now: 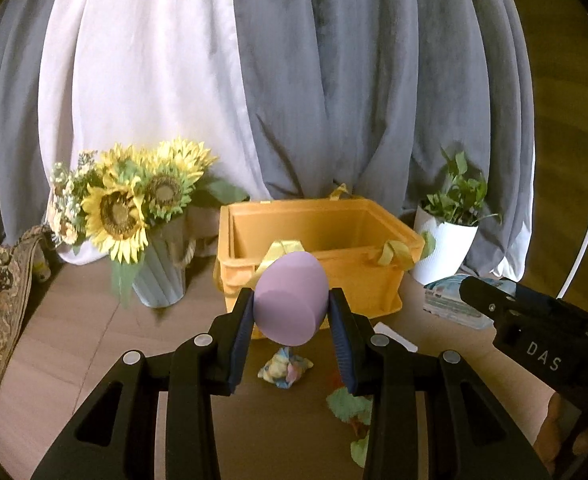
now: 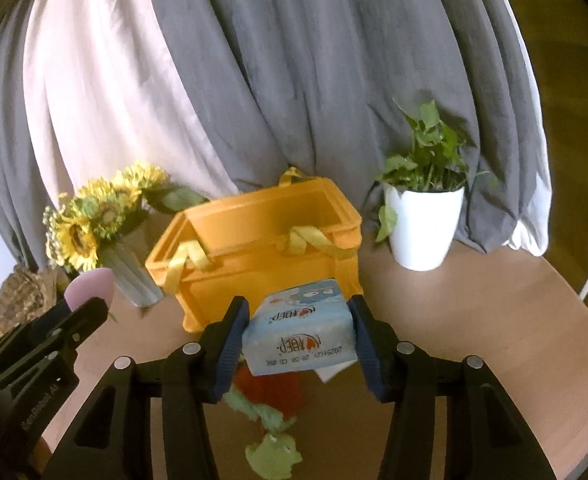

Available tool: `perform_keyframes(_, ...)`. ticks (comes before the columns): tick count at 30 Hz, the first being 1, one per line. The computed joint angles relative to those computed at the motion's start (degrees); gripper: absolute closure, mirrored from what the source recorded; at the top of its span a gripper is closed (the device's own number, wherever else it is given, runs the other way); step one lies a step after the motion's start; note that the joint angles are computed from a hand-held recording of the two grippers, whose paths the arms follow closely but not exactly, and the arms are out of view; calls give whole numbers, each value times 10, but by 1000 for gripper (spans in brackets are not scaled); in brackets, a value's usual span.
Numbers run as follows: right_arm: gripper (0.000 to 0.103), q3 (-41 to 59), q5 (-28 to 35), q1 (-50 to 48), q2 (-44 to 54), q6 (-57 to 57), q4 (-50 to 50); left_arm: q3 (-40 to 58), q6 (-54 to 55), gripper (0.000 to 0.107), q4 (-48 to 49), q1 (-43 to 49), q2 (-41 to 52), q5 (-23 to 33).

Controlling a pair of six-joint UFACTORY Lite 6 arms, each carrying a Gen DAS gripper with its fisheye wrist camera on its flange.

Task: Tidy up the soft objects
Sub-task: 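Carry the pink sponge and blue tissue pack over the orange crate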

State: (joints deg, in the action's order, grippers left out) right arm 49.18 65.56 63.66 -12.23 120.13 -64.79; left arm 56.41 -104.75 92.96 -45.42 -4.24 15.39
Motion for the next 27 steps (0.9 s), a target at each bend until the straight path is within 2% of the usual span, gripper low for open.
perform_keyframes(17,51,57,0,-48,3,-49,-74,120,-5,70,24,15,70,-10)
perform_keyframes(27,51,88,-69,-126,12,-82,-123,230,35,70,1,32,152,-18)
